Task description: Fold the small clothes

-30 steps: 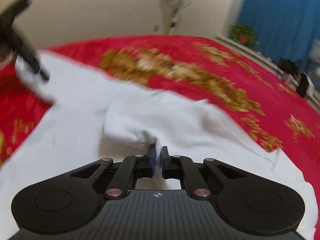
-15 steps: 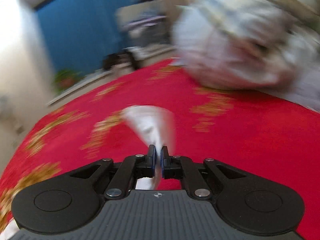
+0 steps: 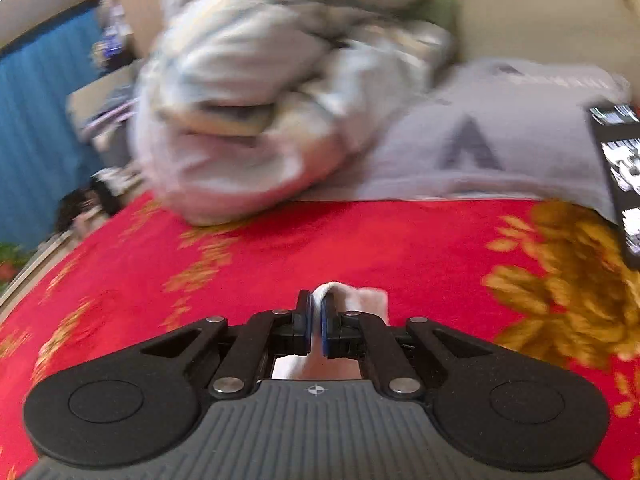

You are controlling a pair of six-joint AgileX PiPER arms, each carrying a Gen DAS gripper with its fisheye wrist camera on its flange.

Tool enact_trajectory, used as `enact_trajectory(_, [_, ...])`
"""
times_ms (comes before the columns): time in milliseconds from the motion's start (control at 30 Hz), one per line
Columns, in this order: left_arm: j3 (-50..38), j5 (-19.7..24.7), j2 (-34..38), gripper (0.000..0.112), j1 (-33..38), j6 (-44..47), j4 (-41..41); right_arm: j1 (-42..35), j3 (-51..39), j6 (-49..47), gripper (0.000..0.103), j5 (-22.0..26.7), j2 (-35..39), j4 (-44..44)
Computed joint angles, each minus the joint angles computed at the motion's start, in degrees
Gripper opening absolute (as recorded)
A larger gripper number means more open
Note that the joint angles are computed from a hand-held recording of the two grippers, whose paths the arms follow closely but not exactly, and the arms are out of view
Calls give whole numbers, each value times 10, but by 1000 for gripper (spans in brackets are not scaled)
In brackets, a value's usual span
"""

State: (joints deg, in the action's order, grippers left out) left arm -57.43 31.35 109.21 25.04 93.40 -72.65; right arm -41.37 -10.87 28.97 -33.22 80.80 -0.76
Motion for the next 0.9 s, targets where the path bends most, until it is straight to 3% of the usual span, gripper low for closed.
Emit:
enact_trajectory(133, [-9, -6, 10, 80, -3, -23, 29, -66, 6, 20, 4, -43, 73, -90])
enact_trajectory(200, [-7, -8, 10, 80, -4, -8, 23, -122, -8, 120, 6, -28, 87, -205])
enact_trajectory(233, [-6, -10, 11, 80, -6, -4, 21, -154, -8, 177, 8, -48, 96, -262])
enact_trajectory(333, [-6, -13, 14, 81, -8, 3, 11, -253, -19, 333, 26, -118, 134, -434])
enact_trajectory(433, [3, -23, 12, 82, -13, 30, -9, -289, -42, 433, 26, -132, 148, -528])
enact_trajectory(467, [6, -26, 11, 82, -14, 38, -14, -286, -46, 442, 13, -138, 148, -534])
enact_trajectory(500, [7, -26, 11, 82, -15, 42, -16, -276, -48, 444, 4, -138, 138, -536])
enact_trajectory(600, [6, -24, 11, 82, -15, 38, -14, -227, -20, 376, 3, -133, 57, -458])
enact_trajectory(667, [4, -24, 13, 82, -15, 35, -13, -214, 23, 304, 2, -195, 1, -391])
enact_trajectory(733, [4, -25, 13, 82, -15, 37, -14, -184, 62, 231, 2, -227, -45, -305])
enact_trajectory(767, [4, -25, 14, 83, -16, 38, -14, -156, 74, 207, 2, -213, -59, -248])
enact_trajectory(833, [3, -26, 14, 83, -16, 42, -15, -100, 65, 155, 3, -119, -58, -138])
enact_trajectory(900, [3, -24, 14, 83, -15, 43, -13, -93, 41, 165, 7, -53, -13, -102])
